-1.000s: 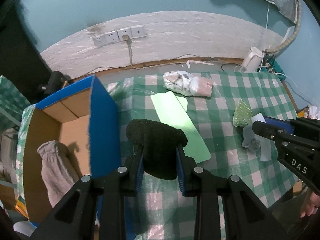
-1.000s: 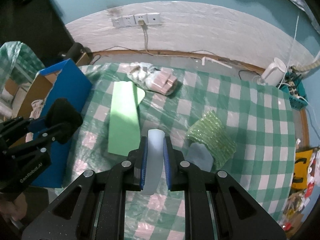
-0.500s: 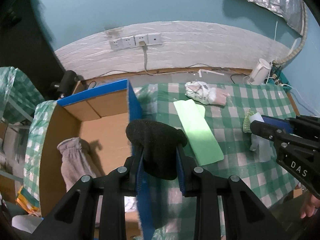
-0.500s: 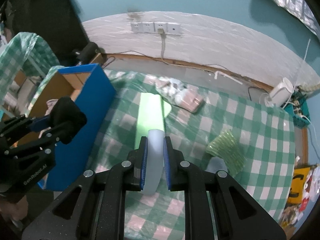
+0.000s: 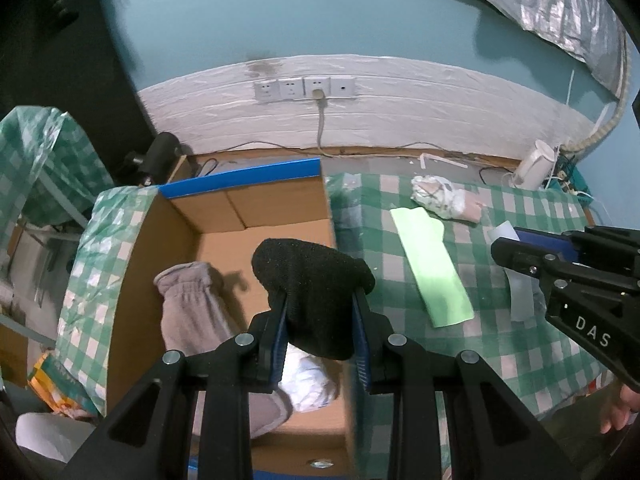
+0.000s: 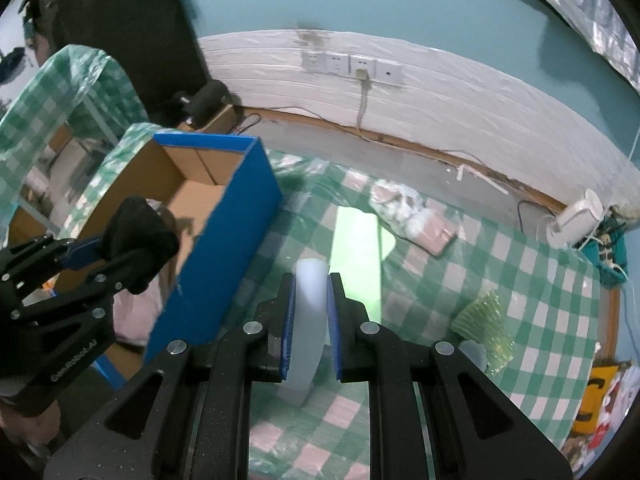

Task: Organize soft objects
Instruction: 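Lift the black sock and white tube and carry both toward the box, then lower the black sock into the box with the left tool while the right tool lowers the tube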

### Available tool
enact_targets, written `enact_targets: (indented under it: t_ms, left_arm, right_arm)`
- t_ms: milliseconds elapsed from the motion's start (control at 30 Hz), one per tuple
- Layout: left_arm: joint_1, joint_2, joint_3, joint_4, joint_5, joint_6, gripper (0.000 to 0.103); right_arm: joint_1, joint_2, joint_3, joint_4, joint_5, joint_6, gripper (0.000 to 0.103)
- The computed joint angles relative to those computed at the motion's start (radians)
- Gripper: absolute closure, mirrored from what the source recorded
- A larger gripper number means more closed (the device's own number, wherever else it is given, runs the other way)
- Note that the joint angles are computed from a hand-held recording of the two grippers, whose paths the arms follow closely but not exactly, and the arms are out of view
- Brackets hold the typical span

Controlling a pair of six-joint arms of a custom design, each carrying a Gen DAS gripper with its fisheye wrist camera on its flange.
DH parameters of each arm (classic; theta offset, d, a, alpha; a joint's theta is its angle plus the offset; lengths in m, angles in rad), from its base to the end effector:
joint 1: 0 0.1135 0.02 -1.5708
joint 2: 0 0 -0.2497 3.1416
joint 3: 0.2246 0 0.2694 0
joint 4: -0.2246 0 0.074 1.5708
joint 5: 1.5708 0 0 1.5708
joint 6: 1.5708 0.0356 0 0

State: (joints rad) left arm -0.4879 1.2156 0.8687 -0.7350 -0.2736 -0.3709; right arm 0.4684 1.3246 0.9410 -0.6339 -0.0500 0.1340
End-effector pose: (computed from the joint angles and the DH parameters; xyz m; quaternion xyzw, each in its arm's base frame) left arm 0.2266 -0.1094 0.2192 0.0233 0.9615 0.0205 0.2731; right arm 0.2515 0.1292 0.2198 -0.1668 0.9471 0.1040 0.2536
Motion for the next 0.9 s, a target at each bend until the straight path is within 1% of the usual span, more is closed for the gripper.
enact_targets:
  t_ms: [367,900]
  left_arm:
    - [0.116,-0.097,-0.062,-0.014,0.033,0.044,0.074]
    - [0.311,-0.181,-0.151,-0.017,0.083,0.134,0.074]
  right_arm:
    - [0.118,0.084,0.084,0.005,0.028,0.036,0.089]
    - [0.254,0.218,0.216,0.013,0.032,0.074,0.089]
